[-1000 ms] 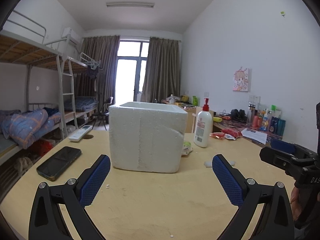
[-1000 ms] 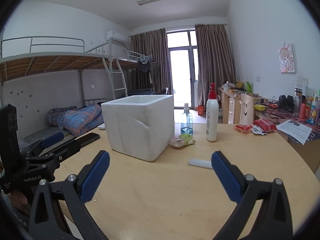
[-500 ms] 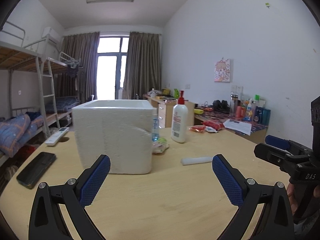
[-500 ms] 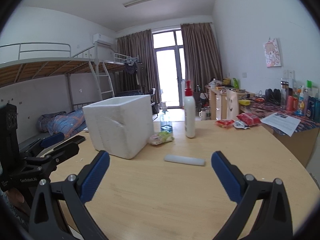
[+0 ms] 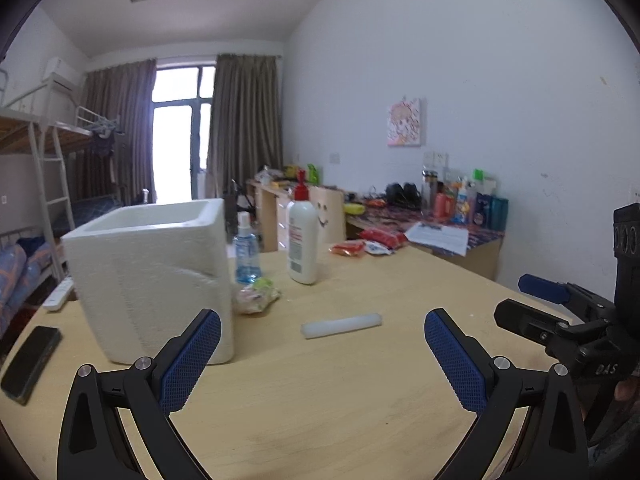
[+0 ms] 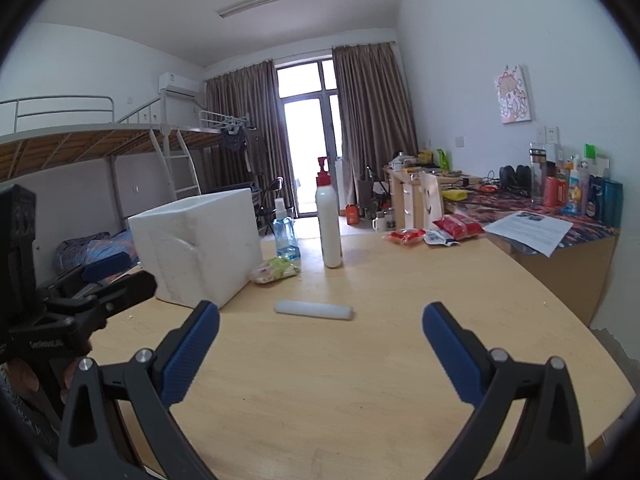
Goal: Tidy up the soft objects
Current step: 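Move both tools toward the green wipe pack and white foam tube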
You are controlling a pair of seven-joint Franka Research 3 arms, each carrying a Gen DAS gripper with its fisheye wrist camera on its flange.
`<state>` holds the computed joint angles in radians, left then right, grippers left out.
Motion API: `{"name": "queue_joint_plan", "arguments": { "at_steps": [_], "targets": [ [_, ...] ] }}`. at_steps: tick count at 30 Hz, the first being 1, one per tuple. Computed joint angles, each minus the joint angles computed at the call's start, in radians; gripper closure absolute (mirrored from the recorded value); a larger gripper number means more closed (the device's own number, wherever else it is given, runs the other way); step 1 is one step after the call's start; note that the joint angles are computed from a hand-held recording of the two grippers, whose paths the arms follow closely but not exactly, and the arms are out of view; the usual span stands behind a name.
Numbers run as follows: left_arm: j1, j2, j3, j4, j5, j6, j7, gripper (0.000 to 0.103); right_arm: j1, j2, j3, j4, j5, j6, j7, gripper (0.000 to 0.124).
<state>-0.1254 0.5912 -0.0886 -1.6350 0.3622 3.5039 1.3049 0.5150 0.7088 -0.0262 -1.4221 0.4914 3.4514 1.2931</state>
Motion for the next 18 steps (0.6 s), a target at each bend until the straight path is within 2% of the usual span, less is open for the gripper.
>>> {"name": "queue_joint_plan", "arguments": {
  "at_steps": [3, 8, 10, 11, 15, 18],
  "targets": [
    [0.094, 0.026, -0.119, 0.063, 0.092, -0.089, -0.019, 0.001, 0.005, -0.003, -0.010, -0.006, 0.017, 0.002, 0.005, 0.021],
    [0.163, 0.081, -0.235, 0.160, 0.126, -0.203, 0.007, 0.001, 0.008, 0.010, -0.020, 0.017, 0.029, -0.017, 0.016, 0.021],
    [0.174, 0.099, -0.264, 0.195, 0.114, -0.244, 0.043, 0.001, 0.008, 0.018, -0.025, 0.033, 0.022, -0.029, 0.018, 0.021],
    [0.167, 0.103, -0.261, 0.208, 0.101, -0.256, 0.055, 0.001, 0.005, 0.022, -0.023, 0.042, 0.014, -0.034, 0.019, 0.021],
    [0.160, 0.125, -0.269, 0.249, 0.053, -0.278, 0.109, 0.001, -0.055, 0.037, 0.041, 0.081, -0.043, -0.069, 0.037, 0.021],
    [0.145, 0.157, -0.268, 0.306, 0.025, -0.312, 0.155, 0.001, -0.038, 0.056, 0.001, 0.118, -0.050, -0.101, 0.062, 0.021]
  ]
}}
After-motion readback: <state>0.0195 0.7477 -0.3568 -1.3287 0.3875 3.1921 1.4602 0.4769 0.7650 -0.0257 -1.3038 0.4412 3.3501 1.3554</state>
